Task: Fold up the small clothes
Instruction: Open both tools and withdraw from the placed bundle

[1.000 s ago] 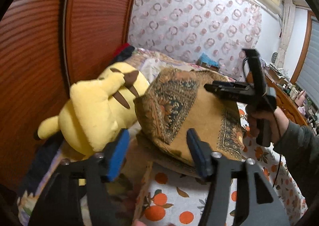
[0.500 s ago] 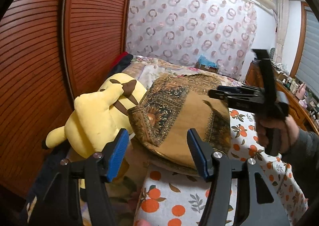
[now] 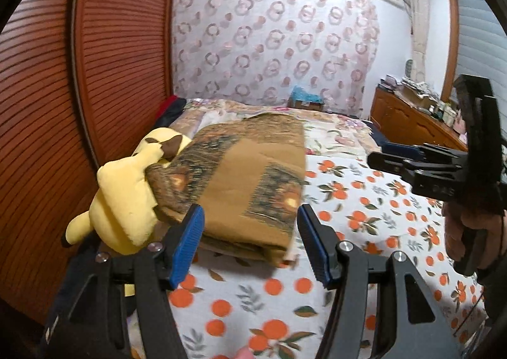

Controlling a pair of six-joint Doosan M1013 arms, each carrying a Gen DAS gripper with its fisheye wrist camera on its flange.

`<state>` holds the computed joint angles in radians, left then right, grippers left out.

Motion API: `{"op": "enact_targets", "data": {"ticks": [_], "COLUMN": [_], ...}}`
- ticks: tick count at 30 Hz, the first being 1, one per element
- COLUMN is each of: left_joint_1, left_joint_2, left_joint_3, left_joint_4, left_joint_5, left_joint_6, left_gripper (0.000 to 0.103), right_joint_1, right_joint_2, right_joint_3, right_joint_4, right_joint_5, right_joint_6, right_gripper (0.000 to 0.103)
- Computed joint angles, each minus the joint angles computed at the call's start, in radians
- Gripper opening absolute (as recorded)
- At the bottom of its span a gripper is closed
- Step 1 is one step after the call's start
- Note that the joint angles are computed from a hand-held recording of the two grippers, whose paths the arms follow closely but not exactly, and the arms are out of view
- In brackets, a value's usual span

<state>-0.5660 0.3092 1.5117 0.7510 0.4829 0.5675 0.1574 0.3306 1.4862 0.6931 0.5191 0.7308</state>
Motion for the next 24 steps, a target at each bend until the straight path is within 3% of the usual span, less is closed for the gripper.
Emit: {"op": "enact_targets", "data": {"ticks": [11, 20, 24], "left_joint_1": [-0.081, -0.13, -0.153], "left_joint_2": [-0.007, 0.007, 0.007], "left_joint_3": [-0.001, -0.046, -0.072], "left_joint_4": [0.022, -0.026, -0.013], "left_joint_5": [-0.036, -0.038, -0.018], "left_joint_6": [0.012, 0.079, 0.08], "left_gripper": [0.06, 0.061, 0.061], "right_joint_1": [-0.064, -0.106, -0.115], "right_joint_2": [-0.182, -0.299, -0.336], "right_joint_3": [0.223, 0.338, 0.358], "right_joint_4": [0.006, -0.125, -0.287], "right_joint_5": [-0.127, -0.236, -0.279], "right_joint_6": [0.045, 0.216, 0.414], "right_gripper": [0.085, 0.086, 0.086]}}
